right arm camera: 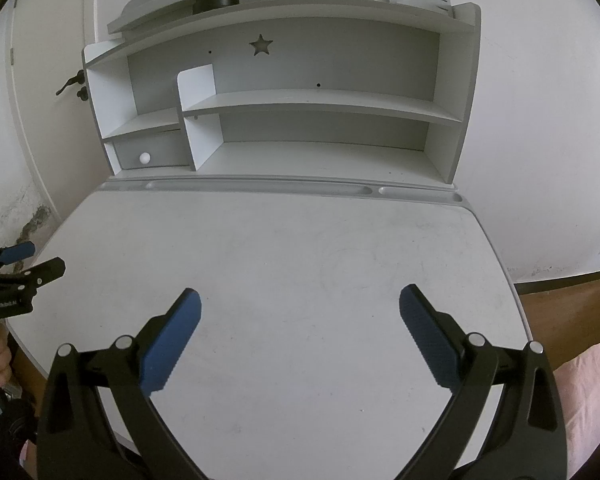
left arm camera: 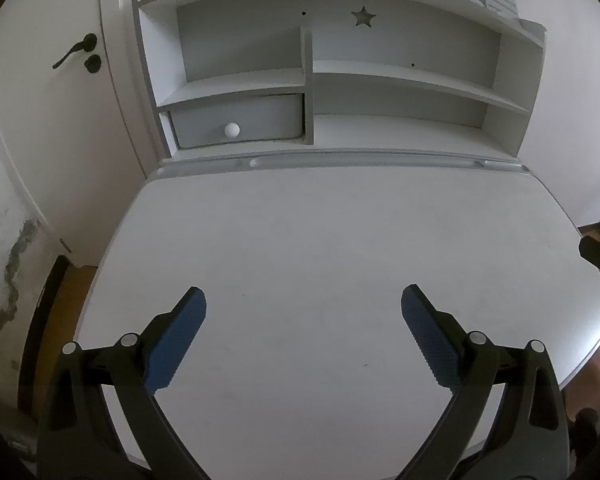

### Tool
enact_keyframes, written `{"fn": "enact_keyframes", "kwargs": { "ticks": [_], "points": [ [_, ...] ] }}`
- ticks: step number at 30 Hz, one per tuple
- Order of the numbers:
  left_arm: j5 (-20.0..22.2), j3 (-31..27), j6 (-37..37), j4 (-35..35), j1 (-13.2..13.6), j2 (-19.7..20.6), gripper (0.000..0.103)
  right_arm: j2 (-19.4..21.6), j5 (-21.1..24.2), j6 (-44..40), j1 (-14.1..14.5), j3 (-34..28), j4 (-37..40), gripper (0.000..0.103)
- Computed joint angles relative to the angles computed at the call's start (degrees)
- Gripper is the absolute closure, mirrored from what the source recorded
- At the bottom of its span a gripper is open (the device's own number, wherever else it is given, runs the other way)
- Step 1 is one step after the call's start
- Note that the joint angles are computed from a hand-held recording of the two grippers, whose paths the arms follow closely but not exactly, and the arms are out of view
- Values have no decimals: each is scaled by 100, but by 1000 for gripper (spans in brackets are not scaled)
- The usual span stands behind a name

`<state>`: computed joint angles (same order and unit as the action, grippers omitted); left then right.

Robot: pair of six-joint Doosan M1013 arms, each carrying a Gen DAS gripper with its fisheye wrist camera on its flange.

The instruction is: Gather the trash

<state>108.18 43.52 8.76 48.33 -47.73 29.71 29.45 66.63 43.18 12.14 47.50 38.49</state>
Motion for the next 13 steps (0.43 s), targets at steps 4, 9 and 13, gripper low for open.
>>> {"fn": "enact_keyframes", "kwargs": {
  "ticks": [4,9,13],
  "points": [
    [-2,9,4,20,-3,-3,8,3,10,-10,-4,-6,1,7],
    [2,-8,-58,-61,18,-6,8,5,9,-14,-4,-9,3,7],
    [-62,35,-99,-147,40,-35,8,6,6,2,0,-11,-5,7]
  ]
}}
